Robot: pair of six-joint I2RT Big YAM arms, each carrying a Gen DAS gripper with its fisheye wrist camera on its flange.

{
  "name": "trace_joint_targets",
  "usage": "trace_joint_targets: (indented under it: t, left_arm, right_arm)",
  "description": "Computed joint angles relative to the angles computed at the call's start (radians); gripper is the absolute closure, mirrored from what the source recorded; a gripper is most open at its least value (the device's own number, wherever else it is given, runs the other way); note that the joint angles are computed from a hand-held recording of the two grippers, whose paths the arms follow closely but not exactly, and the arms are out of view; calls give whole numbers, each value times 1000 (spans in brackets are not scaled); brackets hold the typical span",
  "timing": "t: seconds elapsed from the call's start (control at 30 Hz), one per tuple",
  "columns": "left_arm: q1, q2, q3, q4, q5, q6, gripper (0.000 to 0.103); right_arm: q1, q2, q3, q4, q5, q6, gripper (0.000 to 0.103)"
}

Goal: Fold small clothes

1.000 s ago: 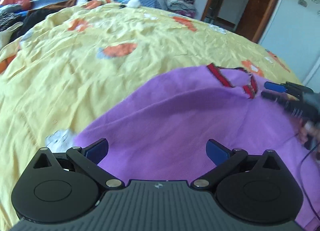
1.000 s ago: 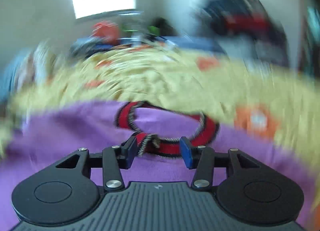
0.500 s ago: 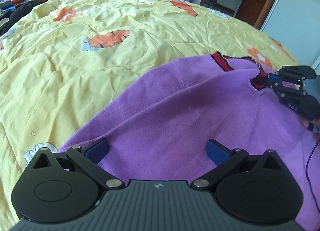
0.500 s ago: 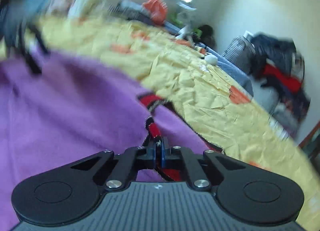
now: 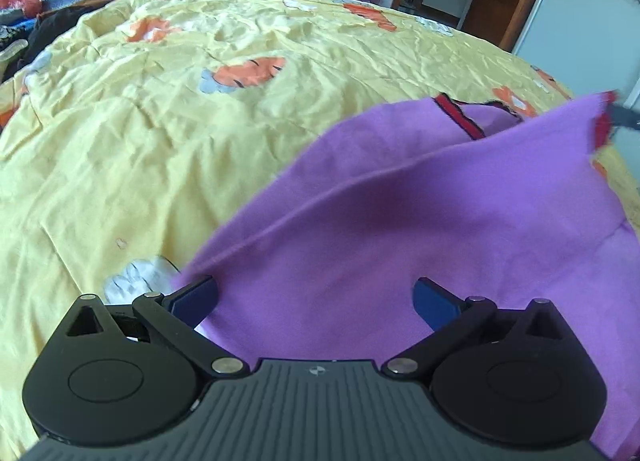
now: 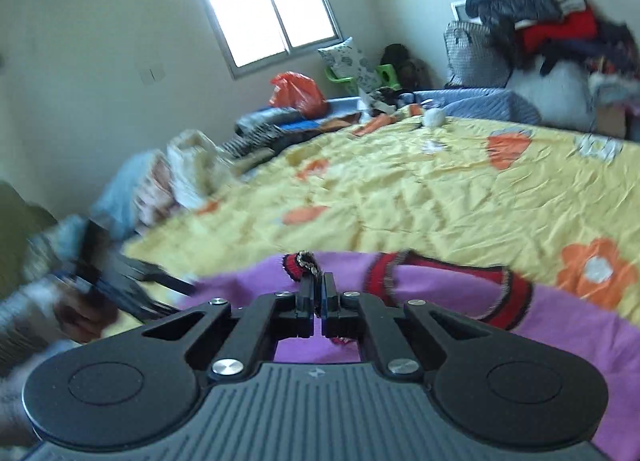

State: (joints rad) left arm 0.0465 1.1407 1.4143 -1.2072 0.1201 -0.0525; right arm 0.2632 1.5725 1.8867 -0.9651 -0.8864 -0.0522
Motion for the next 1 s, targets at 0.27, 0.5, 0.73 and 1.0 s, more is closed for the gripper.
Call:
trace_joint_targets:
  t: [0.27,0.5,0.73,1.0]
  left_arm:
    - [26,40,30,9,-8,-100,0]
    - [16,9,16,2,-8,-170,0]
    - [82,-33,-15,-11,135,-205,0]
    - [109,-22,-15,-17,180,-216,0]
  right_arm:
    - [-31,59,26,-65,83,80,101]
    - [-37,105,-74,-27,90,189,91]
    - [-43,84,-150,105,25,323,31]
    - [27,158,-23,-66,73,270,98]
